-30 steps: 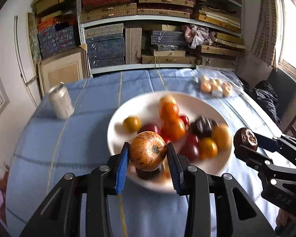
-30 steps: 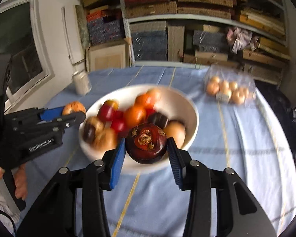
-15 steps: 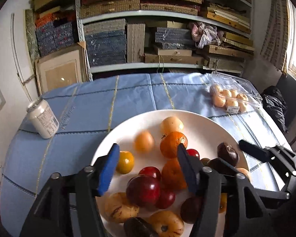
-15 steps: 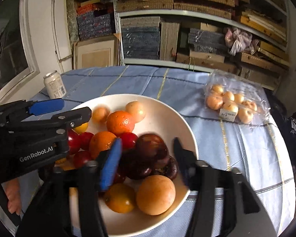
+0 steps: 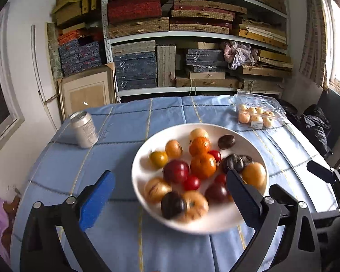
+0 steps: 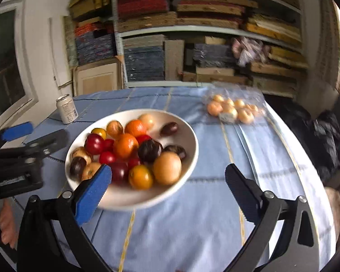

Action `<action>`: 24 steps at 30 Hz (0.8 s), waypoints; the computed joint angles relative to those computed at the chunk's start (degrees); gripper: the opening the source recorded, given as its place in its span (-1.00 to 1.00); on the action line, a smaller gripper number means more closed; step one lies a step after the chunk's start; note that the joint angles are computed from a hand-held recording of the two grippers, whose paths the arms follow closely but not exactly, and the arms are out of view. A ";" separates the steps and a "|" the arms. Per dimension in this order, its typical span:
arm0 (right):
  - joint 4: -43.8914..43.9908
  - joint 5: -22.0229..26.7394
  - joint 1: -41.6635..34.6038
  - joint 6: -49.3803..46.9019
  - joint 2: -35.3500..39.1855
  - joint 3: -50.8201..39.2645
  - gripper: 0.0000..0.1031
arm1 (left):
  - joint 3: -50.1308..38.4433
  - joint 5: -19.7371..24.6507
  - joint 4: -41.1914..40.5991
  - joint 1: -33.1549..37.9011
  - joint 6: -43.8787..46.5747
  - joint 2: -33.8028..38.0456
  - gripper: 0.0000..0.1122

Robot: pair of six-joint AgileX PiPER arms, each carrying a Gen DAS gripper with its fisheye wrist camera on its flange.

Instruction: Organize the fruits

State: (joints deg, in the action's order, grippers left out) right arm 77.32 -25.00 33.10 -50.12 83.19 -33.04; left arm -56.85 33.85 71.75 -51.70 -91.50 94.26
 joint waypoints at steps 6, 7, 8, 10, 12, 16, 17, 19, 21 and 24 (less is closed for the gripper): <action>-2.46 -1.37 4.78 8.99 -4.78 7.07 0.91 | 7.61 6.35 1.57 -7.58 -7.46 -5.56 0.77; -0.34 -3.11 6.84 7.95 -5.05 7.60 0.91 | 9.06 7.53 2.21 -9.05 -9.50 -6.33 0.77; 1.67 -4.49 8.44 6.58 -5.13 7.68 0.91 | 10.47 8.27 2.54 -10.27 -11.26 -7.12 0.77; 6.01 -8.71 12.86 3.53 -5.47 8.20 0.91 | 11.84 8.04 2.16 -11.16 -12.10 -7.99 0.77; 8.03 -11.94 16.17 2.67 -5.67 8.60 0.91 | 13.03 7.65 1.59 -11.76 -13.21 -8.72 0.77; 11.65 -17.47 19.97 1.37 -4.21 8.28 0.91 | 15.02 6.02 3.12 -12.13 -15.94 -9.24 0.77; 11.53 -17.45 19.67 1.43 -3.98 8.28 0.91 | 15.06 6.18 3.18 -12.10 -16.03 -9.12 0.77; 10.57 -16.35 18.72 1.91 -3.65 8.42 0.91 | 14.78 6.79 3.06 -12.45 -15.81 -8.60 0.77; 9.88 -16.05 18.41 2.48 -3.54 8.61 0.91 | 14.74 7.11 3.38 -12.69 -16.40 -8.43 0.77; 10.12 -16.78 18.68 2.08 -3.09 8.53 0.91 | 14.50 10.85 5.11 -14.30 -18.30 -7.02 0.77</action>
